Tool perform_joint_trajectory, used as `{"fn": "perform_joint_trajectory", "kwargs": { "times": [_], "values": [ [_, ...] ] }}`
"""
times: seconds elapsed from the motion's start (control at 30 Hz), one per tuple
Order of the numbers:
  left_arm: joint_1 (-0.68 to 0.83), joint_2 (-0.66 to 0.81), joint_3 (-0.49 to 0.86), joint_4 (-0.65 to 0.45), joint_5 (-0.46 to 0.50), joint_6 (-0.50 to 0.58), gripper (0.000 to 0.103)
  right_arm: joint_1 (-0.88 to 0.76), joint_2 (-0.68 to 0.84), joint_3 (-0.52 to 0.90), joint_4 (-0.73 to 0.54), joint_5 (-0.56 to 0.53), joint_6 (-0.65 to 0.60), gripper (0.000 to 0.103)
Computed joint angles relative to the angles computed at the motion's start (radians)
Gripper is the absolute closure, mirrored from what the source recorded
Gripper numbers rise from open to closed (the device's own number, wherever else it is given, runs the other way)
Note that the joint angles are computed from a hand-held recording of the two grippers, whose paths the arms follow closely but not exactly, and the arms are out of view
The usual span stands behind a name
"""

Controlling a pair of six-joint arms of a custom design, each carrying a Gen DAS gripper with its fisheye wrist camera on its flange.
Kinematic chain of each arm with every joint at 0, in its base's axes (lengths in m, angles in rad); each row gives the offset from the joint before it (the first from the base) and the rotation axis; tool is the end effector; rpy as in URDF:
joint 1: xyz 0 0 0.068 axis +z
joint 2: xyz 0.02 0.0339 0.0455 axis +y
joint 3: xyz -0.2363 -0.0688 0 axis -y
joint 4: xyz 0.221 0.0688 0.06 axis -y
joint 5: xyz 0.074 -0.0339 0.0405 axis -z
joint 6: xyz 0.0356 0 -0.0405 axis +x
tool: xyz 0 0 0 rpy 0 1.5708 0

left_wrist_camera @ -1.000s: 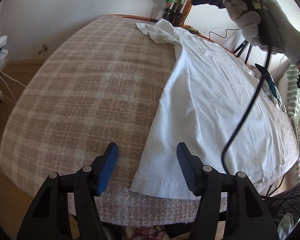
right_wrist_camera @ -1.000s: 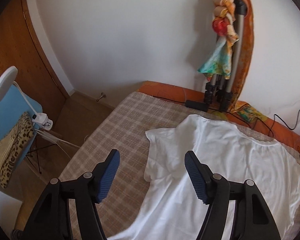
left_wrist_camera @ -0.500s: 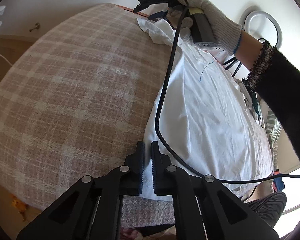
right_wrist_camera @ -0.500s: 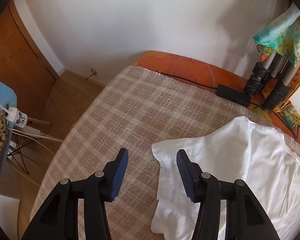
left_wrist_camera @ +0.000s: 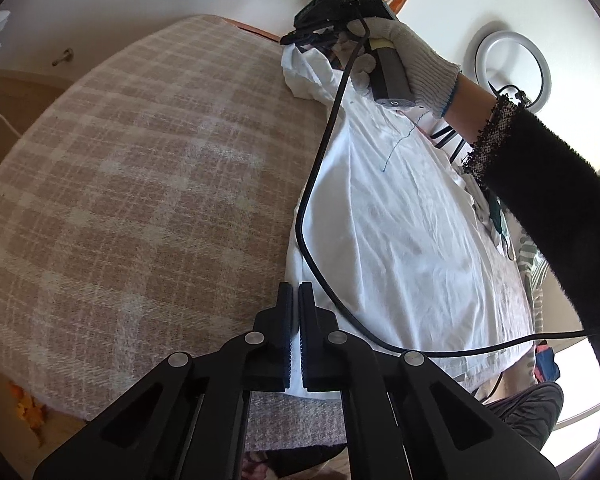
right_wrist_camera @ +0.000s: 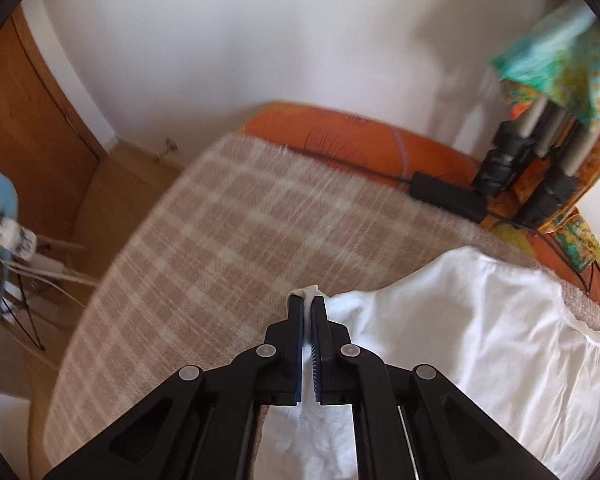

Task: Fold small clothes
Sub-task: 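Lift the shirt side and fold it inward toward the shirt's middle with both tools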

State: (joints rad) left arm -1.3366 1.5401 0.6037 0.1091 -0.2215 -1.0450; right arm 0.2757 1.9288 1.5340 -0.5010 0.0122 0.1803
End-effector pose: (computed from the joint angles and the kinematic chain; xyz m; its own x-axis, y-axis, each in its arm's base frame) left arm 0.0693 -0.2566 0.1272 -0.8766 0.0385 -0.4796 0.3112 0.8055 -0.5043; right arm 0.3834 0.1080 0.2196 -0.7865 -0.0362 -0.6165 -0.1259 0.9867 0.1027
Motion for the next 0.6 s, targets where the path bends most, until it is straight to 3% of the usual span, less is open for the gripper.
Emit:
{"fn": "perform_joint_trajectory", "kwargs": {
  "times": [0.17, 0.27, 0.3, 0.4, 0.43, 0.47, 0.6],
  "values": [
    [-0.039, -0.048, 0.000, -0.042, -0.066, 0.017, 0.101, -0.072, -0.167, -0.104, 0.033, -0.094, 0.029, 0.103],
    [-0.072, -0.027, 0.055, -0.170, -0.165, -0.004, 0.102, -0.080, -0.188, -0.099, 0.010, -0.105, 0.023, 0.103],
    [-0.064, -0.034, 0.048, -0.171, -0.152, -0.007, 0.101, -0.081, -0.194, -0.104, 0.005, -0.095, 0.011, 0.103],
    [-0.042, -0.029, 0.054, -0.193, -0.109, -0.010, 0.084, -0.071, -0.195, -0.100, -0.011, -0.078, -0.011, 0.103],
    [-0.047, -0.010, 0.074, -0.219, -0.112, -0.014, 0.071, -0.070, -0.194, -0.101, -0.009, -0.075, -0.011, 0.103],
    [-0.050, 0.007, 0.086, -0.225, -0.106, -0.011, 0.065, -0.067, -0.185, -0.096, -0.005, -0.071, -0.007, 0.103],
    [-0.063, 0.049, 0.090, -0.185, -0.093, 0.019, 0.064, -0.064, -0.162, -0.091, 0.015, -0.072, -0.007, 0.102]
  ]
}}
